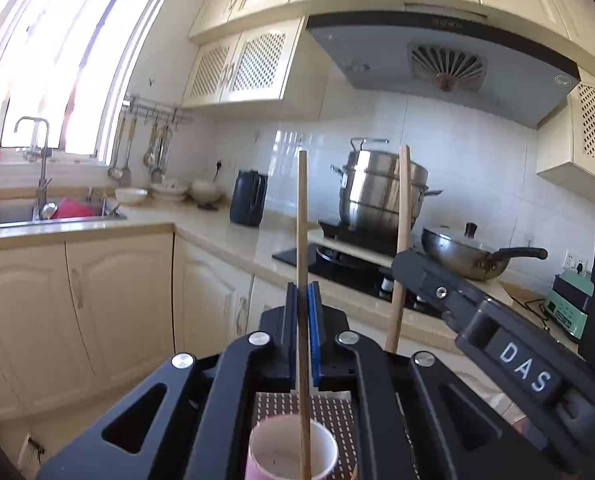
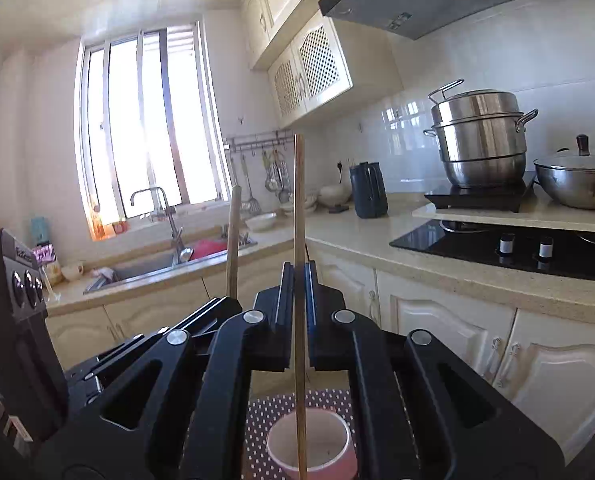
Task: Organize utensils
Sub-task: 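Lift both held chopsticks and carry them above the pink cup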
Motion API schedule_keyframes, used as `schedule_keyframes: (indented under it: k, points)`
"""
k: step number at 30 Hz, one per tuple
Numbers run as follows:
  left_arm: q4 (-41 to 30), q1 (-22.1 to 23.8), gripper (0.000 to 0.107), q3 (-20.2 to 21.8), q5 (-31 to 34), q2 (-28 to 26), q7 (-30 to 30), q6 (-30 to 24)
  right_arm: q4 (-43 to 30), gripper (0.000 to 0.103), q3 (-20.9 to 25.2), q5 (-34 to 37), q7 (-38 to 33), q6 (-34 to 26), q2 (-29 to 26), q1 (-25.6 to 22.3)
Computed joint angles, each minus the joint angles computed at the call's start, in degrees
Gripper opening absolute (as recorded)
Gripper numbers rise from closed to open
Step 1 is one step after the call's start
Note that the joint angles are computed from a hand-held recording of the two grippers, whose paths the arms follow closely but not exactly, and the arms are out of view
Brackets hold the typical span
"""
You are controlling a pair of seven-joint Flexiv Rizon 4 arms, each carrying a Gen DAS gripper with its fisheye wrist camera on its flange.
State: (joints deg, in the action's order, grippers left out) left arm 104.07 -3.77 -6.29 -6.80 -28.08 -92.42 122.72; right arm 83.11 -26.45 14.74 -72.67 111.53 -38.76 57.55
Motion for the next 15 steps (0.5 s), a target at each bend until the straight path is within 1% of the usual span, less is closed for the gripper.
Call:
schedule_keyframes:
  k: [1, 2, 3, 4, 5, 7, 9, 11, 12, 14, 15]
  points:
    - [-0.87, 0.04, 0.006, 0.33, 1.24, -0.59, -1.24, 0.47, -1.12, 0.006, 0.64, -0.23, 0.33, 0.35, -0.77, -0.87]
    - [-1.54, -0.3, 0.006, 0.14, -0.25, -1.56, -0.14, 1.7, -2.21, 0.006, 2.82, -1.19, 0.86, 0.07, -1.07, -2.72]
    - [-2.34, -0.63, 0.006, 0.42, -0.89, -2.28, 0.02, 2.18, -3.15, 0.006, 3.88, -1.76, 1.39, -0.58, -1.48, -3.81]
    - [-3.27, 0.37, 0.006, -0.61, 0.25, -2.94, -0.67, 1.68, -3.84, 0.006, 4.33, -2.29, 1.8, -0.89, -1.96, -4.41]
    - [-4.07, -0.22, 0.006, -0.19, -0.58, -3.63, -0.07, 1.2, -4.52, 0.006, 3.96, -2.61, 2.05, -1.0, -2.66, -4.52]
    - [-5.44, -2.01, 0.006, 1.44, -2.6, -5.22, 1.67, 1.91, -5.12, 0.006, 3.17, -3.01, 2.11, -0.42, -3.77, -4.37]
    - [-6.32, -1.98, 0.006, 1.28, -3.04, -6.24, 2.27, 1.97, -5.88, 0.006, 4.29, -3.16, 2.41, 0.57, -4.75, -5.59]
    - [-6.79, -2.21, 0.006, 1.41, -3.72, -7.3, 2.63, 3.12, -6.46, 0.006, 6.64, -3.62, 2.62, 1.47, -5.39, -7.41]
    - [-6.91, -1.72, 0.006, 0.92, -3.38, -7.63, 2.35, 3.37, -6.5, 0.006, 7.17, -3.54, 2.52, 1.72, -5.6, -7.78]
    - [-6.98, -1.63, 0.006, 0.88, -3.86, -7.93, 2.43, 3.34, -6.34, 0.006, 9.76, -4.99, 2.07, 2.13, -5.76, -9.58]
    - [-7.05, -1.65, 0.006, 0.96, -4.05, -8.11, 2.55, 3.46, -6.08, 0.006, 10.11, -5.14, 1.73, 2.27, -5.84, -9.83]
